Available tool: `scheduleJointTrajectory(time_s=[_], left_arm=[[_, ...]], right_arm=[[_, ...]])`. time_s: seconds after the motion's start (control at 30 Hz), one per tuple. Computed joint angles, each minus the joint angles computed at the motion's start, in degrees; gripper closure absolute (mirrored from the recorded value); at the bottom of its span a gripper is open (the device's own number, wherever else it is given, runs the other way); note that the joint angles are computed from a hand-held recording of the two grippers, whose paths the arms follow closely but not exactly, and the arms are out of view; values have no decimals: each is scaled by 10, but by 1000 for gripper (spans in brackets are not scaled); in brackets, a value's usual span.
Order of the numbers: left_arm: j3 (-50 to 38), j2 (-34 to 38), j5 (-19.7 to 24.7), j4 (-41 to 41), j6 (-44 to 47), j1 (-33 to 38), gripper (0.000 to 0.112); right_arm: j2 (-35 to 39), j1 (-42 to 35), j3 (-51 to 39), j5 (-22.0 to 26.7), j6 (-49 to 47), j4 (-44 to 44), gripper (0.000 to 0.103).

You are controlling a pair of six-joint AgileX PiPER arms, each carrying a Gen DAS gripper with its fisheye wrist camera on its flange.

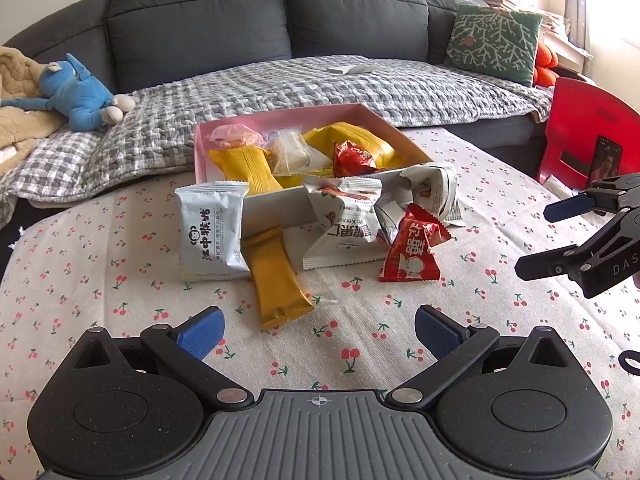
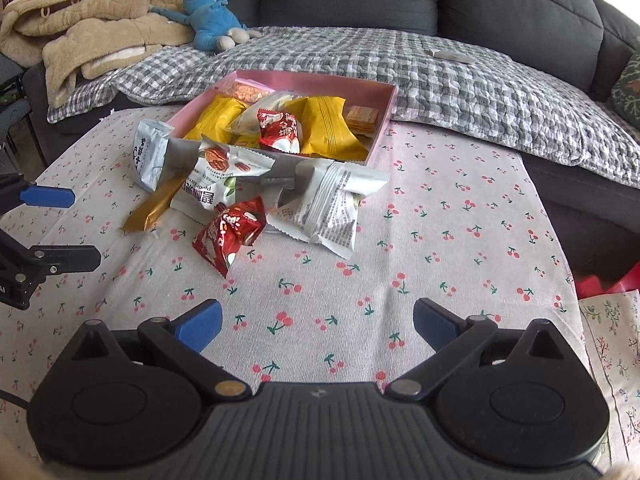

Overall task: Organize snacks
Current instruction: 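Withdraw both open tools from the box back toward the snack pile, then reach the left tool to the gold bar packet while the right tool approaches the red candy packet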

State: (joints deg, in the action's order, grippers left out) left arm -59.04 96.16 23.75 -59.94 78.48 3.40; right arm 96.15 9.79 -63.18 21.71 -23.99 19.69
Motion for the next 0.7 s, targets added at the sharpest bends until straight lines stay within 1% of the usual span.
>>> scheduleJointTrajectory(time_s=[0.07,0.17,0.33,0.43,0.5,0.63,0.7], left_arm=[[5,7,-3,-23,26,-5,10],[7,20,-11,-39,50,-15,10],[-7,43,-30,-77,75,-16,10],[-24,61,-48,-76,51,-14,10],[-36,73,-52,-68,33,-10,10],[-67,99,-40,-37,-26,-1,11],[-80,108,-31,-11,-63,1,12]], right_arm=[[2,2,10,-11,-15,1,1],[8,3,14,-13,-15,-10,1],[15,-1,10,-13,-61,40,1],[27,3,1,-13,-58,44,1],[32,7,-4,-16,-63,52,1],[41,17,-14,-19,-86,76,1],[49,24,-22,-19,-83,72,2]])
